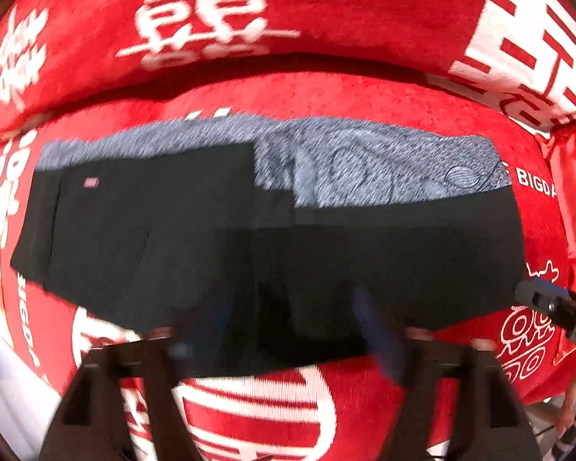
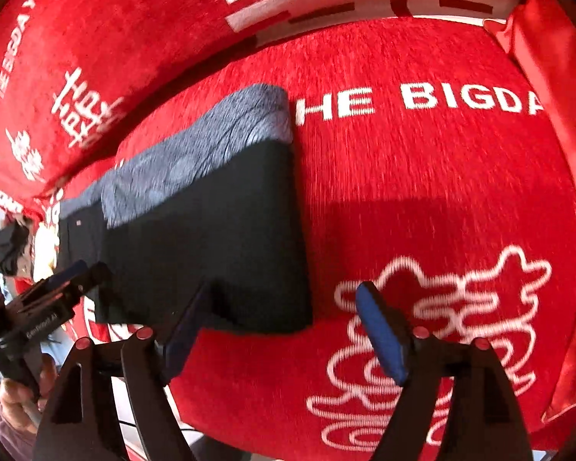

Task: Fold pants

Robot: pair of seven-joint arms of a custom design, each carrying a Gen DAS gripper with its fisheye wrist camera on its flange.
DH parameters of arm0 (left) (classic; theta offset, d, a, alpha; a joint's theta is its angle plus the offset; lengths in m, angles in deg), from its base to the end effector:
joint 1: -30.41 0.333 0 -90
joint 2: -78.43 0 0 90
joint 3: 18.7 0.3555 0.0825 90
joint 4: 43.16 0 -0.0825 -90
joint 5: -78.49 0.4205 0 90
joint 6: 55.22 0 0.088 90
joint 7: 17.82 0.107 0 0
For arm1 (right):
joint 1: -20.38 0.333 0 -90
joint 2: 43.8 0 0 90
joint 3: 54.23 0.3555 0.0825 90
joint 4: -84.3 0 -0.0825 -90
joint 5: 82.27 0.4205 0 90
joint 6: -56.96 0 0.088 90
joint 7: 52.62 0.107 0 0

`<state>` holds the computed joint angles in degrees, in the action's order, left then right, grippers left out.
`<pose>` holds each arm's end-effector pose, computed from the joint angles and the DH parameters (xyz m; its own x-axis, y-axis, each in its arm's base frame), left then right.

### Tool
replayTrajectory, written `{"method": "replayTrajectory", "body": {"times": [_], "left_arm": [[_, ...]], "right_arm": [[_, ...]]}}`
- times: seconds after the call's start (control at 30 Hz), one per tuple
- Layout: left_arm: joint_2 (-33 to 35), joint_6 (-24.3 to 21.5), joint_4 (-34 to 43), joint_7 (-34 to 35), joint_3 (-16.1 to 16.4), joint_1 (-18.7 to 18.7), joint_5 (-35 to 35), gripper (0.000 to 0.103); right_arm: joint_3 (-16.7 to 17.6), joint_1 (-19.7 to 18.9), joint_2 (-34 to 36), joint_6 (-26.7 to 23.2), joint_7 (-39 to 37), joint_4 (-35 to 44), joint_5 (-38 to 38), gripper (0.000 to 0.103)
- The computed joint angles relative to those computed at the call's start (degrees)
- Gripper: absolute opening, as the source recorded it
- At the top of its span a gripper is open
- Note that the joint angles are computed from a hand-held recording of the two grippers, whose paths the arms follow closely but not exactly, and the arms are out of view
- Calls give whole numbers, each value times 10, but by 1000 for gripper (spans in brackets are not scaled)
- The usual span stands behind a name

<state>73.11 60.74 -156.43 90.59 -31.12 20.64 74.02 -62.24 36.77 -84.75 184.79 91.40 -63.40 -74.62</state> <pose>0.5313 -0.2257 0.5486 -0.6291 -0.7773 0.0083 -0.7697 0.6213 -0.1467 0.3741 0.0527 0.5431 -0.6792 -0.6130 -0.4036 -0.6617 0.7494 -0.0245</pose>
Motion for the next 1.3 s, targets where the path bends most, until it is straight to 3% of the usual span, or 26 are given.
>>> {"method": "replayTrajectory", "body": {"times": [0.2,0.43,0.93,1.3], "left_arm": [[-22,0,-25,-26,2,9,-3,97],[-15,-23,-19,-20,8,20,22,97],[63,-72,69,74,55,74,16,97],[128,-84,132,43,82,107,3,97]], "right_arm": [[10,16,14,-26,-15,22,-6,86],[41,15,61,-50,-8,74,-36,102],[93,36,252,-100,45,263,-19,102],[120,27,391,-153,-10,412,-17,102]]}}
